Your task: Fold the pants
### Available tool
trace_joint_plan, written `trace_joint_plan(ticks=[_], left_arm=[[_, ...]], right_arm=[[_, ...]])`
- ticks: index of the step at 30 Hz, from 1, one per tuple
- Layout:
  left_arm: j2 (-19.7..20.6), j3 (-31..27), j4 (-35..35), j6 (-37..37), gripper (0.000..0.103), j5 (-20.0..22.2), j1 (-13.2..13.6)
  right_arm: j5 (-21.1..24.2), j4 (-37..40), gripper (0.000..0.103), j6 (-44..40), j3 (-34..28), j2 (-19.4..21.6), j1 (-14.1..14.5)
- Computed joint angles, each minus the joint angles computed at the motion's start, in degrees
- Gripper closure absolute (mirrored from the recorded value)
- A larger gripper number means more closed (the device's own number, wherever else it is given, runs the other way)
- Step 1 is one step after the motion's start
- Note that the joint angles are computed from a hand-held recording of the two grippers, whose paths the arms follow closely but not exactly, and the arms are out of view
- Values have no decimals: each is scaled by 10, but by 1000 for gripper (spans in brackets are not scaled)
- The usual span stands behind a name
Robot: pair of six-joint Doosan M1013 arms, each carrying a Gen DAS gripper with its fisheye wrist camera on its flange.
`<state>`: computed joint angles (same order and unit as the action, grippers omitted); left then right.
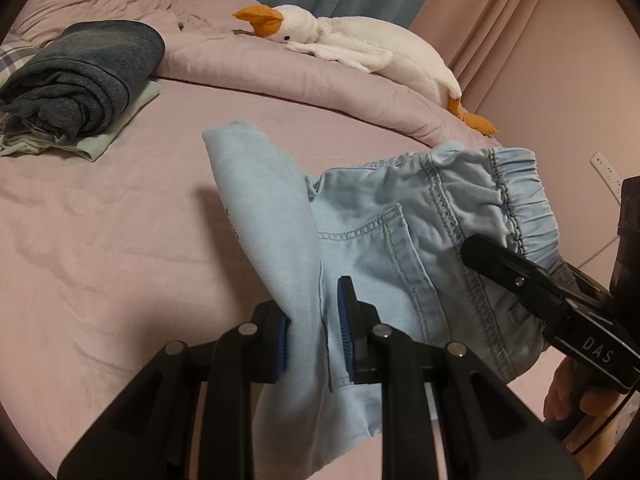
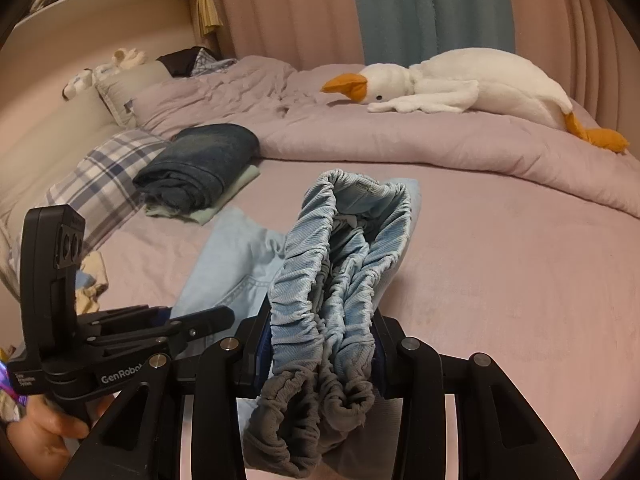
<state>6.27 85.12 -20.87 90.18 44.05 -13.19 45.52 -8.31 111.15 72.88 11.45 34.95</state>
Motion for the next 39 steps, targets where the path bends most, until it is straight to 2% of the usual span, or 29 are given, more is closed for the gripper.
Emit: trace_joint_plan(ticks=[16, 29, 39], left_arm=[[20, -14, 26, -2, 83, 16, -1], [28, -19, 85, -31, 82, 33, -5], [30, -19, 136, -57, 75, 37, -13]], right_arm=[[20, 57, 62, -16, -8, 14, -22], [42, 82, 62, -1, -5, 20, -39], [54, 88, 62, 13, 1, 23, -48]])
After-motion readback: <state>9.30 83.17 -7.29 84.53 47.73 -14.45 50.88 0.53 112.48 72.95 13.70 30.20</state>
